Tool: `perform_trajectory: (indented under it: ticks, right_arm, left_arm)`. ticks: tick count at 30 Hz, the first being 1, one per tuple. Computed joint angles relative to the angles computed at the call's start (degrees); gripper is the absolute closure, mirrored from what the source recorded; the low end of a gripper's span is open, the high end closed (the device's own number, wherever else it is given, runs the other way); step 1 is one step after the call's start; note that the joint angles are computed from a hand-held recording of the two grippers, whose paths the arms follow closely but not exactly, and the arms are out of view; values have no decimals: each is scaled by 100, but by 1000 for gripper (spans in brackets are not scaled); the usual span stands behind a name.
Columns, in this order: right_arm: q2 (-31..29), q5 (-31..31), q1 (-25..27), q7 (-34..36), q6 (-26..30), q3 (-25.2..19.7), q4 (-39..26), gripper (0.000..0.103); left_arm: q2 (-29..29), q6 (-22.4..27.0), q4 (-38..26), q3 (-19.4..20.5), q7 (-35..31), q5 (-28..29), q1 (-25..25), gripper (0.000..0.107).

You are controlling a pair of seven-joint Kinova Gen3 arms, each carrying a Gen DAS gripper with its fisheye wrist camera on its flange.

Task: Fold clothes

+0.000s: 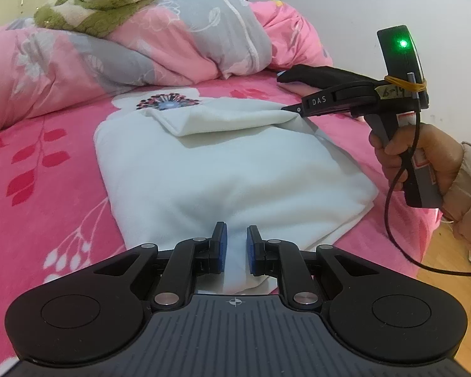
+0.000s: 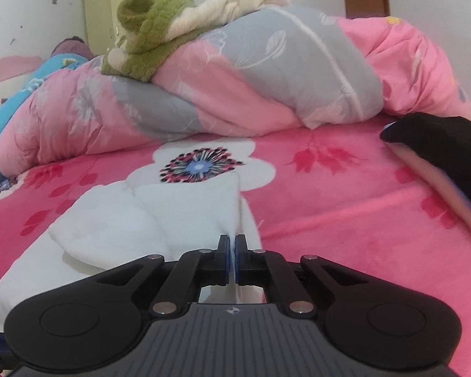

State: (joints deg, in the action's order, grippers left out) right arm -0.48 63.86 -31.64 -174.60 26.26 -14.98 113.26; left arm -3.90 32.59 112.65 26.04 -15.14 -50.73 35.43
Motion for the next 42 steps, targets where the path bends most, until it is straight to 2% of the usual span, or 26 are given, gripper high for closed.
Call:
perform_trajectory:
  ticks: [2,4,7,11,13,14,16,20,21,23,27,29,31,32,33,34,36,42]
  right_arm:
    - [-60,50,60,-137,-104,56,84,102]
    - [-69,-215,93,31,-389,232,133,102]
    - [-6,-910,-353,631,-791,949,165,101]
    - [67,-1842,-861,822,-1698,2011,426,99]
    - [-88,-2300,-1104,1014,-1874,2438,546,86]
    - [-198,-2446,-1138,1114,-1822,2496,563,77]
    - [-492,-2488,-1043,1484,-1676,2301,571,77]
    - [-767,-2056,-518,2387,-1914,1371,574,75]
    - [-730,-1920,-475,2620,-1825,1124,481,69]
    - [-575,-1570,-633,3086,-1543,828,252,58]
    - [14,-1365,-306,3898,-852,-137,-324,52]
    - [375,-1286,-383,4111,-387,-302,-674,53]
    - [612,-1507,-188,4407,-189,-496,-928,65]
    - [706,-1560,-58,4468,-137,-602,-1032,86]
    - [750,-1530,-31,4435,-73,-603,-1117,96]
    - [743,-1463,-14,4329,-76,-561,-1150,96]
    - [787,-1607,338,4140,-205,-633,-1316,96]
    - [1259,-2978,1931,3762,-654,-1122,-1690,94]
  left_arm:
    - [14,-15,7,3,5,-52,1,94]
    - [16,-34,21,-20,-15,-32,6,95]
    - [-8,-92,37,-58,-77,62,-13,95]
    - [-44,-97,46,-41,-160,151,-48,95]
    - [-87,-139,83,-40,-187,211,-83,94]
    - [-114,-181,113,-40,-191,238,-115,94]
    - [-163,-302,190,-25,-161,276,-201,94]
    - [-233,-548,288,11,-180,461,-401,94]
    - [-248,-582,304,38,-182,492,-450,94]
    - [-276,-648,337,84,-198,560,-542,94]
    - [-337,-795,404,136,-312,744,-700,94]
    - [-382,-924,459,129,-427,900,-782,94]
    - [-427,-1062,518,140,-543,1062,-889,94]
    - [-449,-1131,547,149,-606,1149,-945,94]
    - [-471,-1200,577,155,-674,1240,-999,94]
    - [-488,-1241,595,183,-730,1308,-1058,94]
    - [-517,-1285,615,268,-835,1419,-1182,94]
    - [-605,-1441,683,399,-1285,1855,-1443,94]
